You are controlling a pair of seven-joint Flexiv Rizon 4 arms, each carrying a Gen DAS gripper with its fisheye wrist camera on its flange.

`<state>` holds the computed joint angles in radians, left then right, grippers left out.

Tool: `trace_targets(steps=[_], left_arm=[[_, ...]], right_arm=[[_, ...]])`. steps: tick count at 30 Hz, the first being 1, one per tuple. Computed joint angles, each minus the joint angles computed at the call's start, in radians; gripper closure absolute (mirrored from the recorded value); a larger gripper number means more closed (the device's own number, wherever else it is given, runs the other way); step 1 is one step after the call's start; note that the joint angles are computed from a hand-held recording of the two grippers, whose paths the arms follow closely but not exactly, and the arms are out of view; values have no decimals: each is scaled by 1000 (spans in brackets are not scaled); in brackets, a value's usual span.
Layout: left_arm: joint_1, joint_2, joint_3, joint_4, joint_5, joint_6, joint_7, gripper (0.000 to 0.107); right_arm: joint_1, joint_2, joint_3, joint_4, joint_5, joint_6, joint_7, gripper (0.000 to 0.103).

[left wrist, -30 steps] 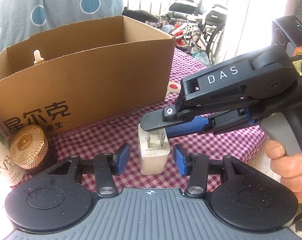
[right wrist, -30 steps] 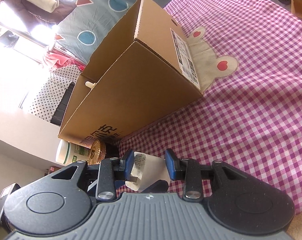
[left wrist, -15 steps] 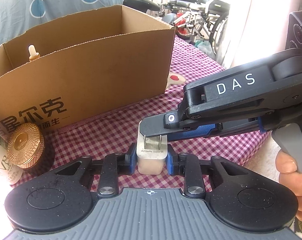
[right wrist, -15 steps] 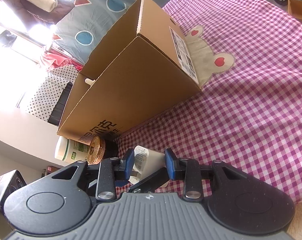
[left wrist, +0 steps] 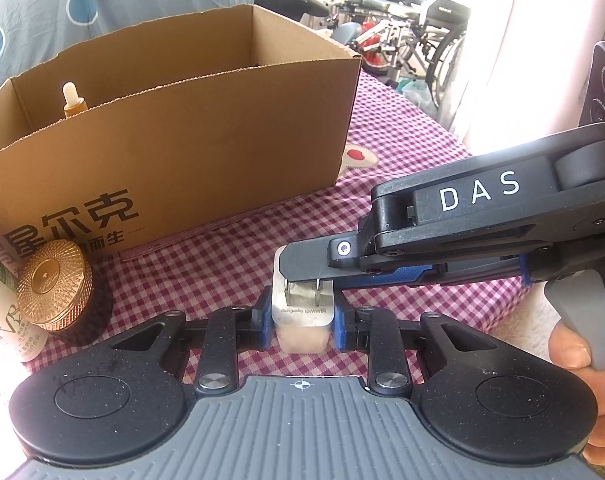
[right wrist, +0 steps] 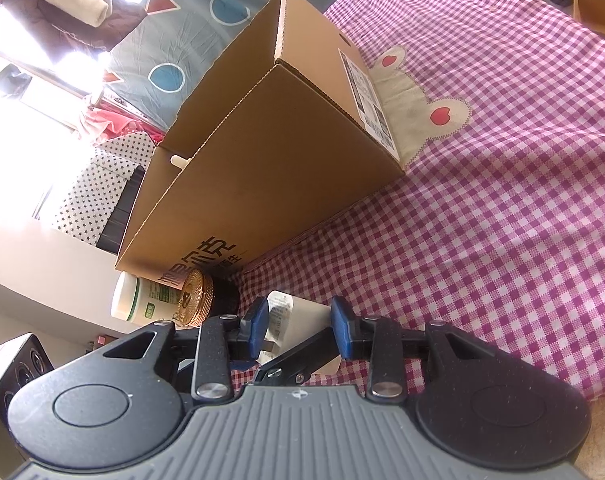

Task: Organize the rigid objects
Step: 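Lift the white charger over the box wall and lower it inside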

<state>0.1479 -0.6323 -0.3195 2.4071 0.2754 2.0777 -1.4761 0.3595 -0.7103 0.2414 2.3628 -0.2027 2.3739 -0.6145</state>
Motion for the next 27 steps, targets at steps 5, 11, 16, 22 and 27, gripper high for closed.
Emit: trace_targets(steps=[5,11,16,22,27], left_arm=[[-10,7,11,5,-4,9,-4,80],[-37,22,33,16,-14,30,-14,80],[-60,29,55,26,-20,52,-23,80],[-82,39,82,44,-23,87,-34,80],[-99,51,104,62,-24,118,-43,80]], right_arm=[[5,0,1,2,5,12,-2,66],[11,12,1,5,7,15,-2,66],[24,25,-1,7,18,17,-8,66],[39,36,-3,10,30,20,-21,66],[57,51,-5,14,47,23,-35,66]])
